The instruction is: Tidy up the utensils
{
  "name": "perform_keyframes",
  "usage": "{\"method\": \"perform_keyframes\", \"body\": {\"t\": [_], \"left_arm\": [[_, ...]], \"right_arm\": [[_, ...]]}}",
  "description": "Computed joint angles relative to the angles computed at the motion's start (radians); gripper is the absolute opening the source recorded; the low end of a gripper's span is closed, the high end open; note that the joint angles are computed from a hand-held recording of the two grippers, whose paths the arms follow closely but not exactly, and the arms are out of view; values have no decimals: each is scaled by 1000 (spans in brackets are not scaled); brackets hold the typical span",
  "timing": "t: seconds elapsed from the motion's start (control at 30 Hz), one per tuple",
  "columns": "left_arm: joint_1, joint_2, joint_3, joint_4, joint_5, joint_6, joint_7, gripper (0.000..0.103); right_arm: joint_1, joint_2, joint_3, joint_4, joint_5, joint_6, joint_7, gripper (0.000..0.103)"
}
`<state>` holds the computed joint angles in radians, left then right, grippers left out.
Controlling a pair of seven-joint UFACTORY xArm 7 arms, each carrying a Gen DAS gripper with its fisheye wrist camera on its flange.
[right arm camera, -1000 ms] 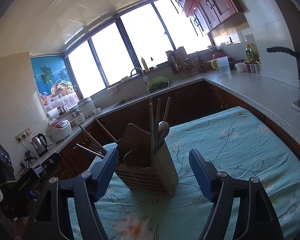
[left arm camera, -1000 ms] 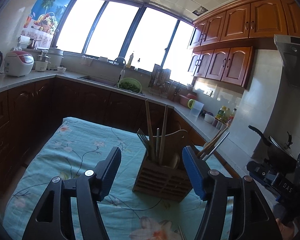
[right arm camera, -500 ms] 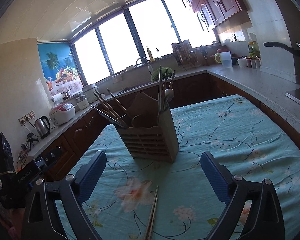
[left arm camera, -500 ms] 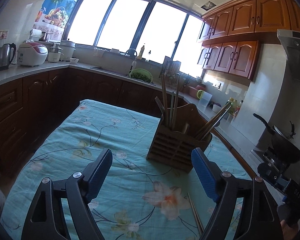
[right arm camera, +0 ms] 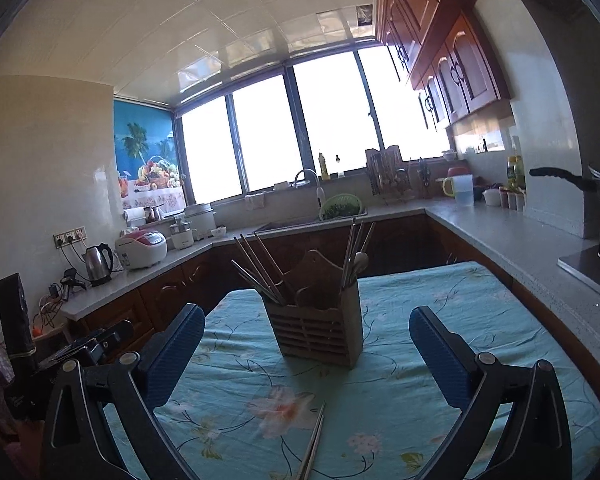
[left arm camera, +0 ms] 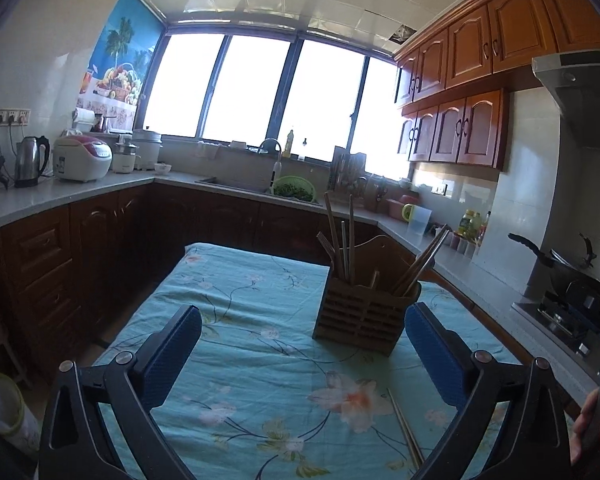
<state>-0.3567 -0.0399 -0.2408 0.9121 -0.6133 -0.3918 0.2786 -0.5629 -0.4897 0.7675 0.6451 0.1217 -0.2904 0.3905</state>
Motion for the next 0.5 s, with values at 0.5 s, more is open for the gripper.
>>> {"method": "perform_keyframes", "body": {"t": [0.5], "left_arm": [[-71, -33, -77, -110, -336, -114, 331, 102]], "right_arm": [[-152, -174, 246, -185, 12, -31, 116, 103]]}}
